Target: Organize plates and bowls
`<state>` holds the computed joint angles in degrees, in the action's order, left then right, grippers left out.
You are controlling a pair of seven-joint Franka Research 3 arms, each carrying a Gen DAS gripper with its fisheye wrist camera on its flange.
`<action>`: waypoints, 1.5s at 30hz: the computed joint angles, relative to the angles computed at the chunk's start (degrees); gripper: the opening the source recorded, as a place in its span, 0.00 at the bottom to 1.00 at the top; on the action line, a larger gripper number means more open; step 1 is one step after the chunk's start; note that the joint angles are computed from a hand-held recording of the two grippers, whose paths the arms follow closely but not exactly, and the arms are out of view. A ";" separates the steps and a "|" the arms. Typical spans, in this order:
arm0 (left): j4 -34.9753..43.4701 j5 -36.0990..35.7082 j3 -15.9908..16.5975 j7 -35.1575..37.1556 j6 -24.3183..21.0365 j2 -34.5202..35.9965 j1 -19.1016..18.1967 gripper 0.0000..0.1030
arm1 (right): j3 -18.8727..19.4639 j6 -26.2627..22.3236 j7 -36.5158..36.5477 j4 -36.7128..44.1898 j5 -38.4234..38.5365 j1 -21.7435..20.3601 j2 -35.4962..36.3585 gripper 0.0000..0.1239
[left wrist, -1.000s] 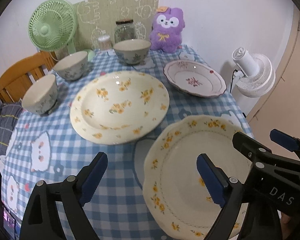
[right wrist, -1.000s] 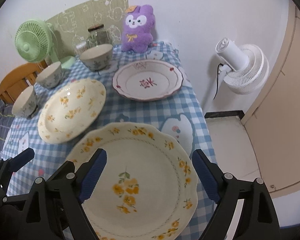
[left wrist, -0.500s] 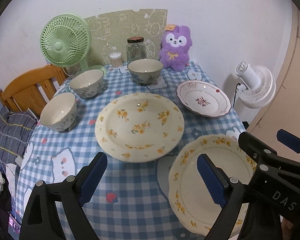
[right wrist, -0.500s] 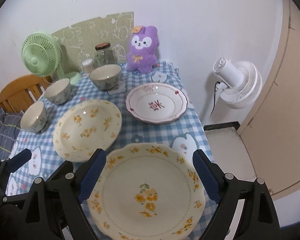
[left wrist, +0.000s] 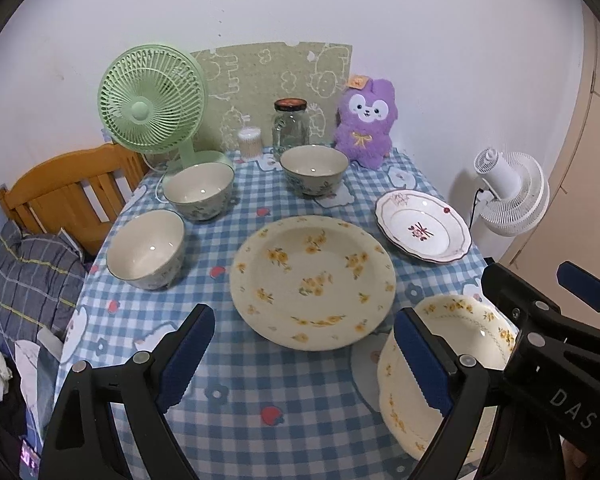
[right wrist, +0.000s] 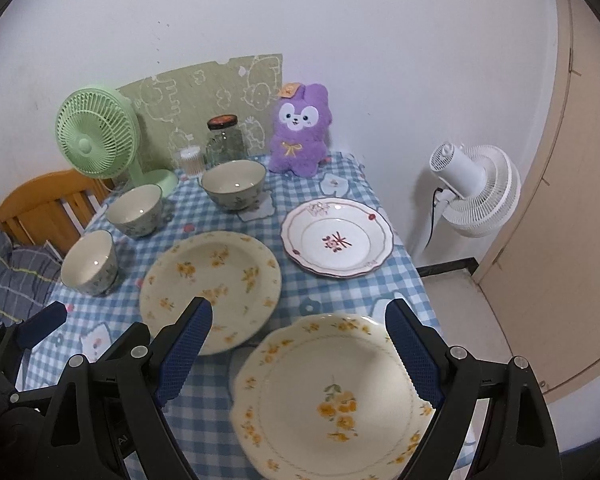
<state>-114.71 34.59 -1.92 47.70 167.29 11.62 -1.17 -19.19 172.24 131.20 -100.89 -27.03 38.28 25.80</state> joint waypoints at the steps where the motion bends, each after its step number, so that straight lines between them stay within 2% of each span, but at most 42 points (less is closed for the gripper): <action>1: -0.30 -0.32 -0.05 0.58 0.46 -0.20 0.38 0.90 | -0.02 -0.13 0.33 0.21 0.08 0.34 0.05 0.73; 10: -1.02 -1.26 0.38 5.22 2.37 -1.42 3.08 0.88 | -5.15 -0.59 10.51 3.33 -4.12 6.83 2.14 0.73; 14: -1.56 -9.14 -2.08 14.35 4.11 -1.29 6.57 0.88 | -5.68 -1.57 14.90 4.84 -6.44 8.22 2.95 0.73; 16: -1.88 -12.86 -3.07 18.71 4.91 -1.27 7.88 0.88 | -7.44 -2.39 18.66 5.79 -8.95 10.08 3.64 0.73; 22: -0.92 -27.96 -8.67 34.85 4.74 0.22 13.15 0.87 | -4.37 -6.68 22.85 9.55 -12.56 8.70 5.09 0.73; 25: -0.04 -30.79 -8.43 38.31 4.24 0.90 12.97 0.87 | -1.80 -8.79 23.37 11.04 -13.70 6.79 5.54 0.73; 29: 1.77 -32.60 -7.71 40.26 2.78 2.16 12.07 0.85 | 1.81 -10.32 21.84 13.23 -13.63 3.54 6.69 0.73; 34: 4.92 -31.86 -6.16 38.65 1.20 4.75 10.32 0.83 | 5.73 -11.31 15.81 17.71 -8.80 -0.73 10.00 0.73; 37: 7.64 -29.31 -4.29 35.25 0.09 6.93 8.37 0.83 | 7.03 -11.67 11.30 20.98 -4.85 -2.52 12.59 0.73; 45: 15.23 -23.59 -1.93 28.10 -2.77 13.26 5.64 0.81 | 10.00 -14.86 -1.06 31.83 6.52 -6.45 20.60 0.71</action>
<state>-99.48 11.01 -3.85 75.80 164.52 24.88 4.47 -9.18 157.38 130.14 -69.05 -20.51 31.84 46.39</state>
